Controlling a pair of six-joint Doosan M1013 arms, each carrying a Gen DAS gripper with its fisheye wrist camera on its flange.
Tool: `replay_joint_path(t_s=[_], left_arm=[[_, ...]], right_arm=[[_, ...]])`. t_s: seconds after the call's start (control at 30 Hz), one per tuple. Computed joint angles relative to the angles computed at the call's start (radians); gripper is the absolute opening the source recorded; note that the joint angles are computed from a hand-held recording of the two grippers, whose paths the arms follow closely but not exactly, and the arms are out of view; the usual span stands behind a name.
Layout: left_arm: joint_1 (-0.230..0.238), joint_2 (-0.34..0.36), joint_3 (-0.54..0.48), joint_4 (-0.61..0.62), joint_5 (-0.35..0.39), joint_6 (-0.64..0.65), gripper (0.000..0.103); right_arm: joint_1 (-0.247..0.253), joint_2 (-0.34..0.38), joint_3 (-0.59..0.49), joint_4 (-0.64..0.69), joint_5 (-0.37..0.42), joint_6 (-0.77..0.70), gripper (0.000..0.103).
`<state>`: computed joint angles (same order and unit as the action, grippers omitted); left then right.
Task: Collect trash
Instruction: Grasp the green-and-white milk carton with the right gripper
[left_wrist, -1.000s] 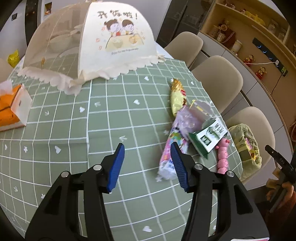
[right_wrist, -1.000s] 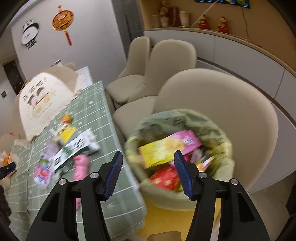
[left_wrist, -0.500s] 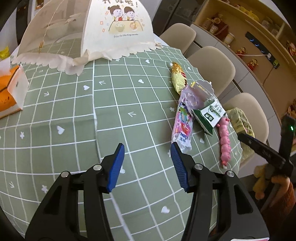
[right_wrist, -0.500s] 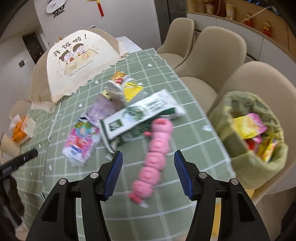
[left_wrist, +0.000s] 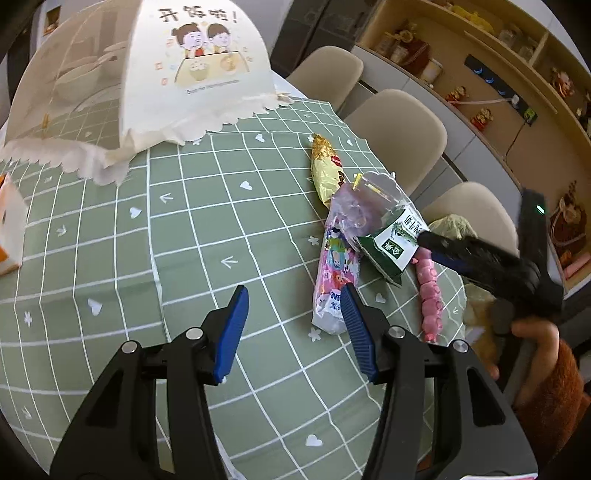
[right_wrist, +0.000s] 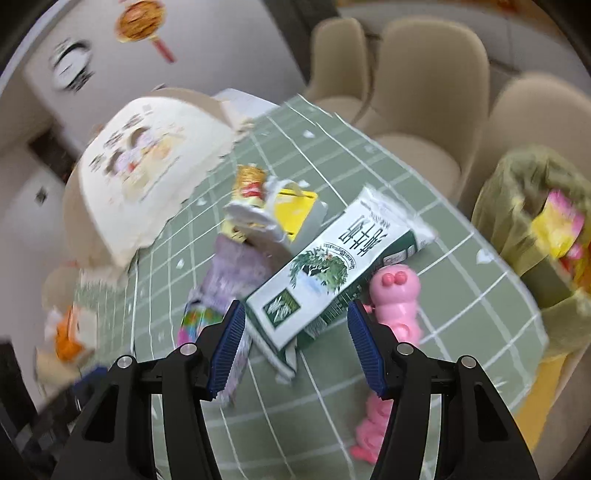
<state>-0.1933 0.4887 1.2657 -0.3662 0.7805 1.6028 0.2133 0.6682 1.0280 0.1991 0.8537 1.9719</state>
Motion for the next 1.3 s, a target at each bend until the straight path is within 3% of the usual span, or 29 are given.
replay_joint_path(t_s=[0.1,0.37,0.53,0.73,0.83,1.0,1.3], left_arm=[[0.005,0.010,-0.011,0.003,0.013,-0.002,0.049],[0.015,0.034,-0.026,0.050,0.046,-0.023,0.049],[0.019,0.052,-0.035,0.038,0.073,-0.024,0.049],[0.010,0.076,-0.063,0.016,0.101,0.001,0.049],[0.000,0.088,-0.082,0.014,0.117,0.031,0.049],[-0.019,0.103,-0.104,0.019,0.135,0.069,0.049],[-0.032,0.100,-0.096,0.009,0.109,0.127,0.049]], right_arm=[[-0.001,0.030,-0.036,-0.016,0.017,0.069,0.055],[-0.010,0.128,-0.194,-0.053,0.089,0.046,0.055],[-0.019,0.187,-0.300,-0.040,0.208,-0.035,0.055],[-0.004,0.130,-0.203,-0.047,0.178,-0.193,0.051],[-0.006,0.068,-0.107,-0.039,0.107,-0.224,0.047],[-0.011,-0.020,0.006,-0.033,0.016,-0.259,0.046],[-0.019,-0.115,0.139,-0.033,-0.039,-0.219,0.046]])
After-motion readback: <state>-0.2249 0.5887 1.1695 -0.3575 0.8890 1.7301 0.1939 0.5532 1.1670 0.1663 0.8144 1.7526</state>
